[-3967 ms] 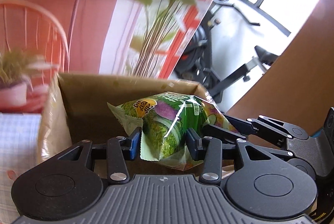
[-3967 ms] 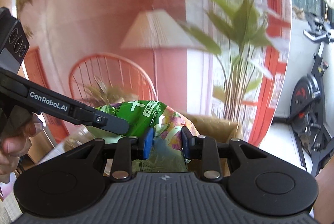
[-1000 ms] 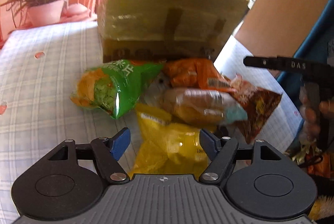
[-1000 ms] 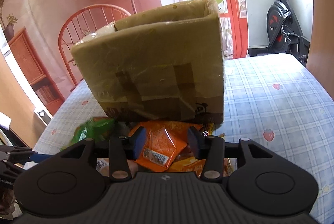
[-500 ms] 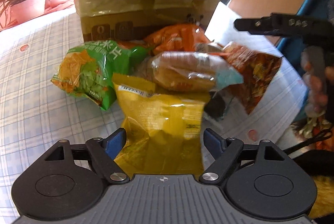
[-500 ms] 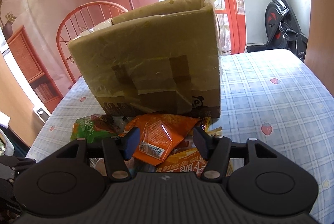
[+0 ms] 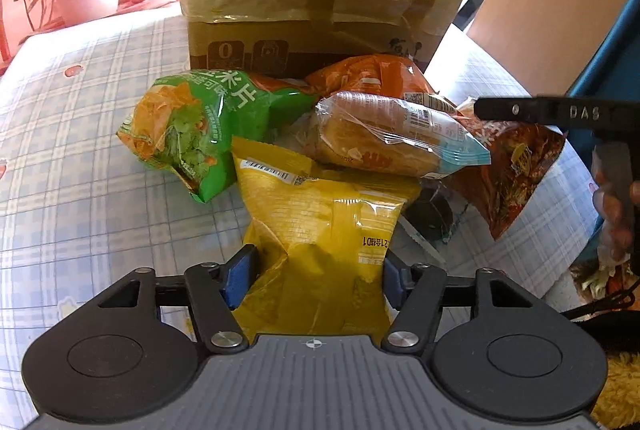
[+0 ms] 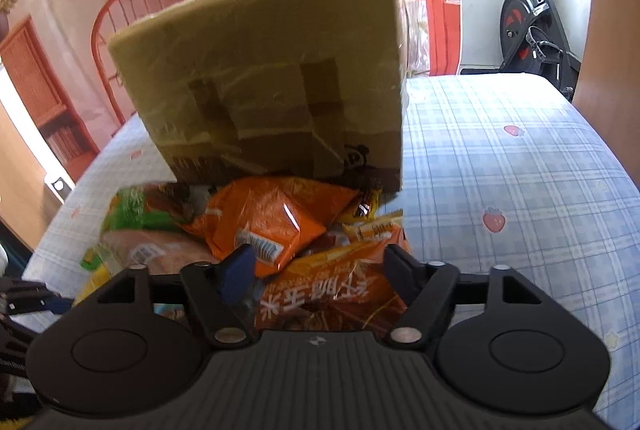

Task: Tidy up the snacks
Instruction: 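Grasp the yellow chip bag with the left gripper while the right grasps the orange bag, then carry the yellow bag with the left gripper while the right carries the orange bag to the box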

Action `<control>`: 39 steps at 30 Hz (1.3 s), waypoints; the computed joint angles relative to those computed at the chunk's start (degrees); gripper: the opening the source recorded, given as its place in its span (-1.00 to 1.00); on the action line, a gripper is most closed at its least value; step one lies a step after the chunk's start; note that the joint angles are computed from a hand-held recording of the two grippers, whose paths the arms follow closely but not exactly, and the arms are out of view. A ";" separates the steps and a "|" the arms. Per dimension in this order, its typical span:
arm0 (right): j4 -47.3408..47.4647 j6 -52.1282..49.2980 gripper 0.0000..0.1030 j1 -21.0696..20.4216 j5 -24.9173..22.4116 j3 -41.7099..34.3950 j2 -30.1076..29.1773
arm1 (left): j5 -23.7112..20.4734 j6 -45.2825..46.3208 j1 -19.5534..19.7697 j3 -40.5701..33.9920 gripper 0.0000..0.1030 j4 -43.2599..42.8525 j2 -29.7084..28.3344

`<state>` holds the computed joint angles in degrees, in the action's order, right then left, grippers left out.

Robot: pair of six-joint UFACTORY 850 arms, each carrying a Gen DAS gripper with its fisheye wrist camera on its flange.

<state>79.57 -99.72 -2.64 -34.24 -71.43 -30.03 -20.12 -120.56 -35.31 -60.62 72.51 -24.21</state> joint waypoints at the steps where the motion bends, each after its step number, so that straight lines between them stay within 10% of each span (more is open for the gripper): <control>1: 0.02 -0.82 0.54 0.24 0.68 0.22 0.08 | -0.23 -0.76 -0.13 0.12 0.25 0.56 0.08; 10: 6.61 -18.13 0.62 3.38 10.01 3.94 1.62 | -0.15 -9.52 -0.02 1.74 0.18 7.37 1.09; 19: 3.22 -11.41 0.84 2.53 11.75 2.63 0.27 | 0.41 -16.95 0.07 3.93 0.17 12.83 2.90; 39: 3.90 -8.64 0.57 -0.35 7.22 1.59 0.66 | -1.55 -29.17 -0.85 8.17 0.16 23.90 8.78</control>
<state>83.47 -108.36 -2.99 -27.02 -69.84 -29.37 -21.67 -149.73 -36.16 -52.45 96.40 -15.44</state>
